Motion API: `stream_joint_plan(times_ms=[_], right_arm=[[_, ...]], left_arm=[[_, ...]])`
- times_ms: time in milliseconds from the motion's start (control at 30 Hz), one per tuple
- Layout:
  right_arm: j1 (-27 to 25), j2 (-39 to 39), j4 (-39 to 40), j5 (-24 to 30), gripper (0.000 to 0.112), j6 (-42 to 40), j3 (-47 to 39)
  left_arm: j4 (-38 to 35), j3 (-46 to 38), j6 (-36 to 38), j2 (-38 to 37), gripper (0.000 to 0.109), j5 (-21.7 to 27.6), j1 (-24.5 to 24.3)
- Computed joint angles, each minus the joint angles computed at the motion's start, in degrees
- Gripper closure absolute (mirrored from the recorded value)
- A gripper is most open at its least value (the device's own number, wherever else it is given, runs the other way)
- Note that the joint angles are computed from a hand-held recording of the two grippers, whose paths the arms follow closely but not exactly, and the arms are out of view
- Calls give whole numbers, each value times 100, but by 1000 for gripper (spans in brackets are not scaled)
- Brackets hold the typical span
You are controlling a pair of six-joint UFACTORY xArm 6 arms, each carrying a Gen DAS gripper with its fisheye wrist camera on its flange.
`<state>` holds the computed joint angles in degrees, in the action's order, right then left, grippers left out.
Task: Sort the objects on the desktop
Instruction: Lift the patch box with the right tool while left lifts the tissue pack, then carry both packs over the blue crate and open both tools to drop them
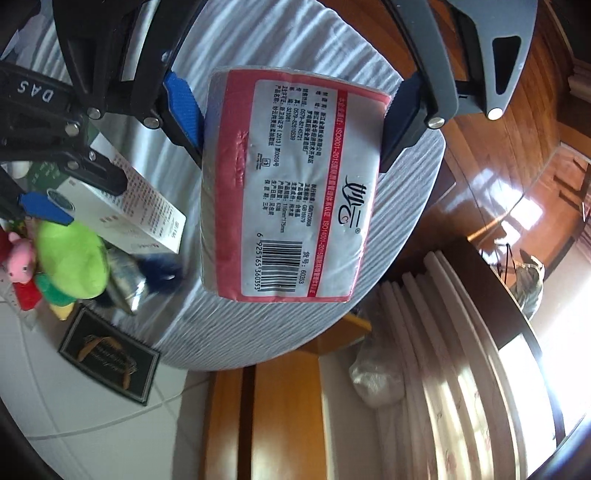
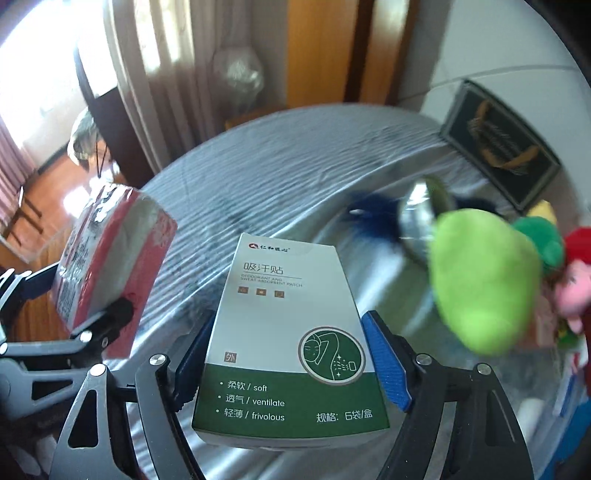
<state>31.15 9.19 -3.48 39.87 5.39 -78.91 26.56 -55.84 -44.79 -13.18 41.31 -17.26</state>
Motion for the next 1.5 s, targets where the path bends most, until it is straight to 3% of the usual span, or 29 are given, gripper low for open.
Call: stream_joint_plan(times_ms=[300, 533, 833, 1033, 1233, 1333, 1500], right_arm=[[-878, -2494, 153, -625, 34, -32, 2119], [-1733, -4335, -135, -542, 34, 10, 3058], [-2563, -5847, -1151, 273, 34, 1020, 3266], [-2416, -6636, -2279, 1335, 34, 2063, 3186], [-2571, -7216, -2655, 1969, 34, 2185, 3113], [-3074, -7486, -2371, 1946, 34, 1870, 3120], [-4988, -7767, -760, 1445, 34, 263, 3201]], left_arm=[[765, -548, -701, -321, 23, 562, -1392], [1028, -1432, -760, 66, 23, 760, -2468], [646, -2241, 219, 500, 23, -58, -3108], [-36, -2229, 935, 485, 23, -567, -3357], [-267, -2531, 1270, 613, 23, -572, -3759], [-78, -2896, 1206, 840, 23, -497, -4031], [158, -3617, 1022, 1357, 23, -352, -4427]])
